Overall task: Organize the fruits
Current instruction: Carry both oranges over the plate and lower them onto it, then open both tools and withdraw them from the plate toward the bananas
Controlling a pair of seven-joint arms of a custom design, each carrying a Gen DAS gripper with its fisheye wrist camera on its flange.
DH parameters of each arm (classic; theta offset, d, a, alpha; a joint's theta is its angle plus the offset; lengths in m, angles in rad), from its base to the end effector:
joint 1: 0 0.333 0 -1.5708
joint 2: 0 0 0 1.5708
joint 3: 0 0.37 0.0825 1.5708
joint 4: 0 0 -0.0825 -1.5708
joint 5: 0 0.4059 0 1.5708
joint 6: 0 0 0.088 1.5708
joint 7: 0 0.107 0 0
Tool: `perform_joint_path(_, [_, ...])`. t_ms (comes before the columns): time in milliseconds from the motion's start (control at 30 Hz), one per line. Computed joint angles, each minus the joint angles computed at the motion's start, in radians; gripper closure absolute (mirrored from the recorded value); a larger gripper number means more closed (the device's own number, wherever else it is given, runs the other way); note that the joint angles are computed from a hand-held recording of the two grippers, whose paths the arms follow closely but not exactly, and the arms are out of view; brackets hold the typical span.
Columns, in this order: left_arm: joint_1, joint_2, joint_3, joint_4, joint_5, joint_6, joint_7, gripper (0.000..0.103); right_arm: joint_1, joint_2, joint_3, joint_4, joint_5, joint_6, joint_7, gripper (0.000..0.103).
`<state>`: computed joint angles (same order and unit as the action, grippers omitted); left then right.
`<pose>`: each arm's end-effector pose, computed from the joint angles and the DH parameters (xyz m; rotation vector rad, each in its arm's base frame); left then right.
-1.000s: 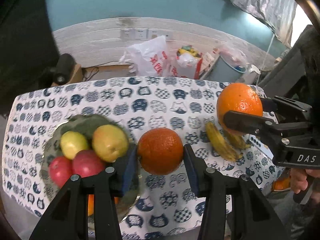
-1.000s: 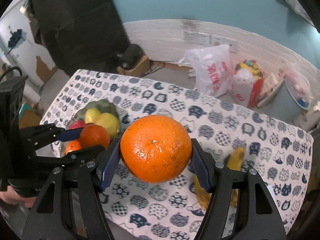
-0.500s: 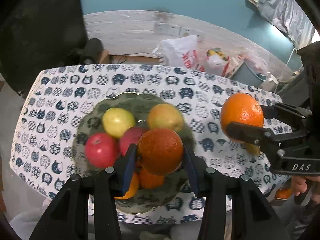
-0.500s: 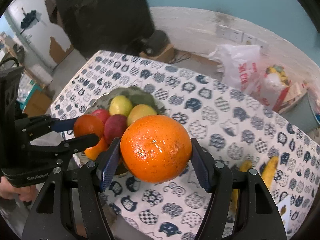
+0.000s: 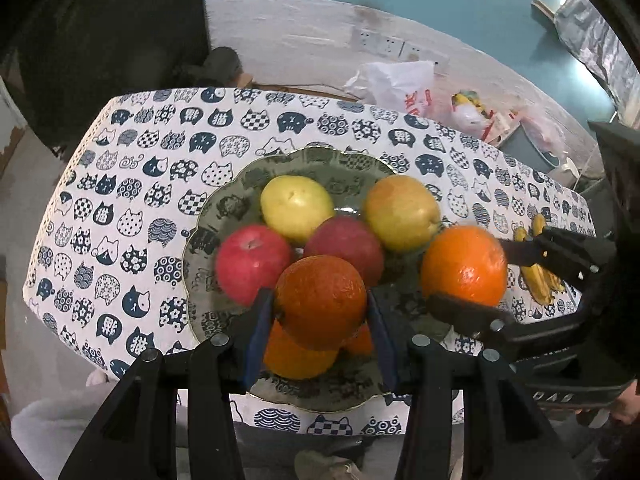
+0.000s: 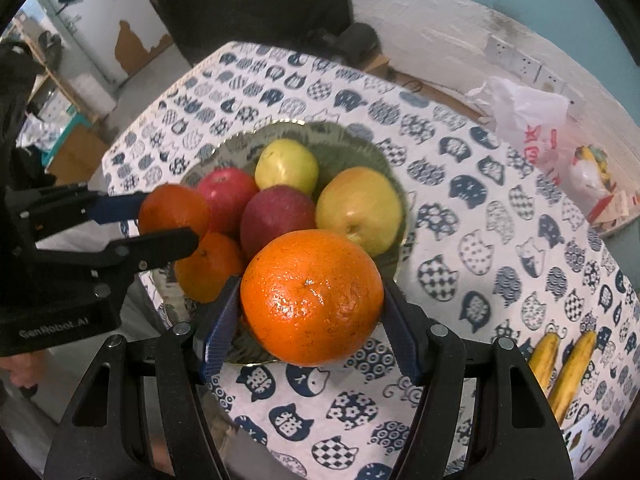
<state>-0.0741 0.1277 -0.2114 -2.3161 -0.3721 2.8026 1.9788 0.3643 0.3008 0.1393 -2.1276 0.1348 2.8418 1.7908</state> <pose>0.5526 -0.1424 0.3612 -1.6880 2.4326 -0.5870 0.5657 0.2984 0.3475 -2.0604 1.7755 -0.1021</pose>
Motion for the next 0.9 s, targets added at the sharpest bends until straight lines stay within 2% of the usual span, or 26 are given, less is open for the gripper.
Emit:
perform_joint_path(333, [0.008,0.051,0.004,0.026,0.037,-0.031,-0.044,0.055,0.006,0.059,0.007,0.043,0.001,-0.03,-0.009,0.035])
perform_joint_path(500, [0.013,0.065,-0.004,0.035,0.04,-0.023,-0.049,0.055,0.013,0.087,0.002,0.06,-0.007,-0.047,-0.004,0.035])
perform_joint_path(600, [0.009,0.069,-0.001,0.037,0.063,-0.025,-0.07,0.046,0.013,0.093,0.003,0.06,-0.009,-0.04,-0.008,0.035])
perform_joint_path(767, [0.009,0.073,-0.001,0.038,0.085,-0.031,-0.083,0.046,-0.005,0.089,0.017,0.057,0.021,-0.037,-0.021,0.034])
perform_joint_path(900, [0.017,0.068,-0.008,0.036,0.066,-0.026,-0.083,0.044,0.001,0.075,0.005,0.046,0.013,-0.026,-0.009,0.034])
